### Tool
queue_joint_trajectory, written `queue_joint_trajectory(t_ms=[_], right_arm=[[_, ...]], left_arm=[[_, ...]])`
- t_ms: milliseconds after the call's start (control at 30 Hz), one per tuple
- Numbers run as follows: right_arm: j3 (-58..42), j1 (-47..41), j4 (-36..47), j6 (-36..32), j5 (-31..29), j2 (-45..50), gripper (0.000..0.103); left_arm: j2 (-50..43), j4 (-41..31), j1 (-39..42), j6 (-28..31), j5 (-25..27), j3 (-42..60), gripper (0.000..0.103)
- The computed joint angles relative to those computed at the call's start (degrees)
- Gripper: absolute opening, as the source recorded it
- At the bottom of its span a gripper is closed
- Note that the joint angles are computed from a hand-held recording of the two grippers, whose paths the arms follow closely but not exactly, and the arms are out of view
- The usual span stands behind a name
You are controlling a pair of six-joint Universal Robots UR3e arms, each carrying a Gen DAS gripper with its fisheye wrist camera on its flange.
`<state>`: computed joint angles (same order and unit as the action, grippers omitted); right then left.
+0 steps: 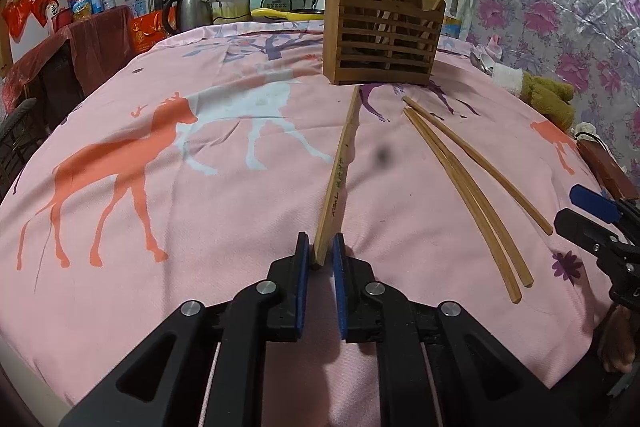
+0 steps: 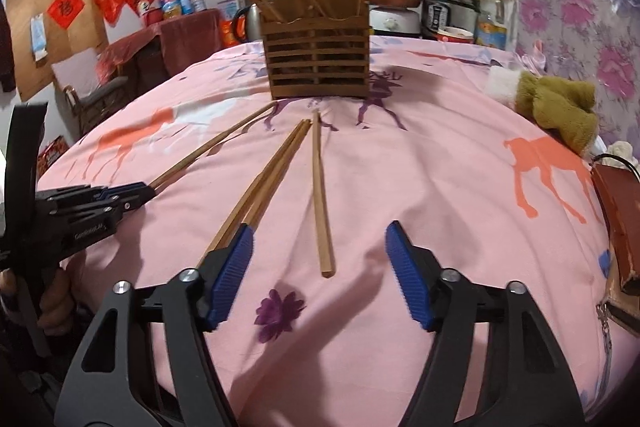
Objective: Organize utensils
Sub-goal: 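Close the right gripper on the end of the separated chopstick, then lift the chopstick with the right gripper and lower it into the holder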
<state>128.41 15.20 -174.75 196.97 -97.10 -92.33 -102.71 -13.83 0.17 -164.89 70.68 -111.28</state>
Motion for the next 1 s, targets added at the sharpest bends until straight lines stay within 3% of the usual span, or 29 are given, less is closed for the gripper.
queue_joint_trajectory(t_ms=[400, 567, 700, 800, 1000], right_arm=[[-1.32, -3.48, 5.41, -0.41, 6.02, 0.95, 0.025], [-1.72, -3.01, 5.83, -0.15, 5.38, 1.68, 0.023], [-1.74, -3.13, 6.0, 0.11, 5.27, 1.67, 0.007], [-1.79, -2.94, 5.94, -0.35, 4.77, 1.6, 0.007], [-0.72, -1.73, 3.27, 0.31, 2.13, -0.81, 0.006]], left_arm=[[-0.02, 0.05, -0.33, 0.63, -0.4, -0.07, 0.024], [-0.01, 0.23, -0.51, 0.88, -0.42, -0.22, 0.026], [0.41, 0.17, -0.27, 1.22, -1.02, -0.68, 0.023], [0.86, -1.07, 0.11, 1.74, -2.27, -0.67, 0.008], [3.59, -1.62, -0.37, 1.67, -2.66, -1.31, 0.007]])
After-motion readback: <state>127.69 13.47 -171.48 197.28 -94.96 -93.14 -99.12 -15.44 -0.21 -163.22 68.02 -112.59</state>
